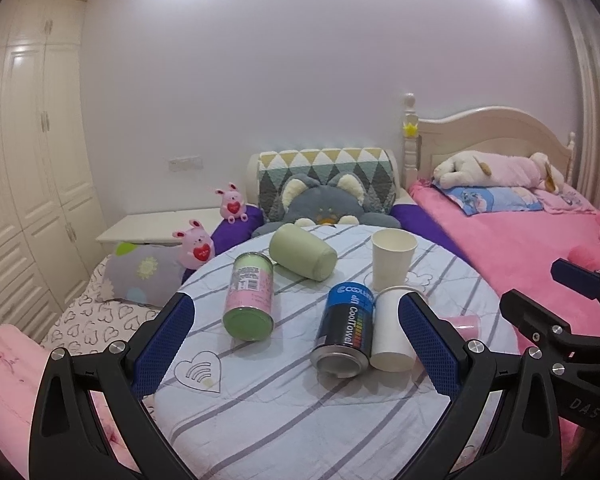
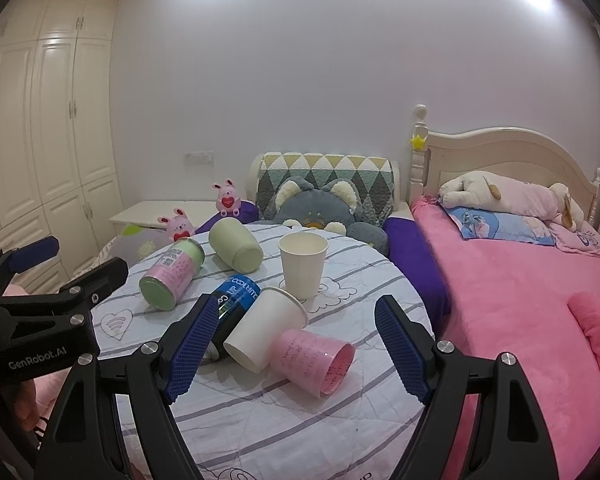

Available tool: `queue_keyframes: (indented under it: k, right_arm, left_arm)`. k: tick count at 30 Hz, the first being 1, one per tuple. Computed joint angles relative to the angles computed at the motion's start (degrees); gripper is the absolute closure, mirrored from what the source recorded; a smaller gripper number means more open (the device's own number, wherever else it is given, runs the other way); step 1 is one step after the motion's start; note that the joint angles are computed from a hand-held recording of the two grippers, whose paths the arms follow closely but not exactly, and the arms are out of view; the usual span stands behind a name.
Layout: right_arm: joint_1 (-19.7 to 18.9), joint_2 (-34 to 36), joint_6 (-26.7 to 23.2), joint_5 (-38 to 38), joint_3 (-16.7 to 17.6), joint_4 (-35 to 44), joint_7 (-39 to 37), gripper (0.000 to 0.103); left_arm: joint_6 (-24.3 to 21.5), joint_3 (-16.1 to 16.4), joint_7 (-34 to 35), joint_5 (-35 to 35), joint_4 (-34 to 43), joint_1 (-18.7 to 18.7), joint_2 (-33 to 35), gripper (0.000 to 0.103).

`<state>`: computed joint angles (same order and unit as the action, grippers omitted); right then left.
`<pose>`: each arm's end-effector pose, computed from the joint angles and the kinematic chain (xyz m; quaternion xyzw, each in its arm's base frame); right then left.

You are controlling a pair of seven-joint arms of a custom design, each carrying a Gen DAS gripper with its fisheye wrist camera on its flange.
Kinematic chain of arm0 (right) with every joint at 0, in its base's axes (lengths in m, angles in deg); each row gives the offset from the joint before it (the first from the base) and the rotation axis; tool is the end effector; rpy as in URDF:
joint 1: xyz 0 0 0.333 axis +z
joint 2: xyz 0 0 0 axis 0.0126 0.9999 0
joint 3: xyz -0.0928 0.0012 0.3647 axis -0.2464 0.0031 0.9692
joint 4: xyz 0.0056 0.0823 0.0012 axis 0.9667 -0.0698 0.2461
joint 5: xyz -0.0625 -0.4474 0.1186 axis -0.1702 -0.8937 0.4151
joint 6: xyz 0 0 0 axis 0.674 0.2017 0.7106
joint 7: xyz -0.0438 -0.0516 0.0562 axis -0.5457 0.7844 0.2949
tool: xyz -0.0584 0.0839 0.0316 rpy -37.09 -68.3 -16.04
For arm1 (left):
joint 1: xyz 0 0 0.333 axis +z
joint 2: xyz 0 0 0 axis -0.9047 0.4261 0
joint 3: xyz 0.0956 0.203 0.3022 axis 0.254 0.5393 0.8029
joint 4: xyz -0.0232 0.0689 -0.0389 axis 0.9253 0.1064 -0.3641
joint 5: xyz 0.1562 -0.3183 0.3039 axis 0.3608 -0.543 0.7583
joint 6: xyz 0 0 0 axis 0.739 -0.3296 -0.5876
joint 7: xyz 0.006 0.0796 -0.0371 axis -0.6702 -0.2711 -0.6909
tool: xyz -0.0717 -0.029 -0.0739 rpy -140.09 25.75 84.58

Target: Flip cup upright

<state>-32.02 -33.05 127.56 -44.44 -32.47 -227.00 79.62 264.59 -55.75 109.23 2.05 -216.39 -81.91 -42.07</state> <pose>0.3822 0.1687 0.4361 -0.5418 0.6544 -0.3967 0.3475 0.4412 -0.2372 0.4181 -0.4640 0.7001 -0.4247 0.3379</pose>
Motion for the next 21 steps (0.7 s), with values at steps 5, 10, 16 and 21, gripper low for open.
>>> queue_keyframes:
  k: [5,10,16,21]
  right_arm:
    - [-0.46,0.87,0.23,-0.09,-0.14,0.35,-0.75,0.021]
    - [-0.89,1.11,0.27,-0.05,-0.12,0.4,-1.12,0.021]
    - [-1.35,2.23,0.89,0.33,-0.31,0.51,-2.27,0.021]
    - [-1.91,2.88,1.14,0.86,0.1,0.82,-3.14,0.021]
  left_arm:
    - [-1.23,0.41,-1.71,1.86,0.22,0.34,0.02,0.0]
    - [-1.19,-0.1,-0.4,0.48,0.62,0.52,0.18,0.0]
    - [-0.65,-0.43,2.44,-2.46,1.49,0.03,0.85,0.0]
    - [-0.65,-0.27,3.78,-3.58,2.09,-0.36,1.33,0.0]
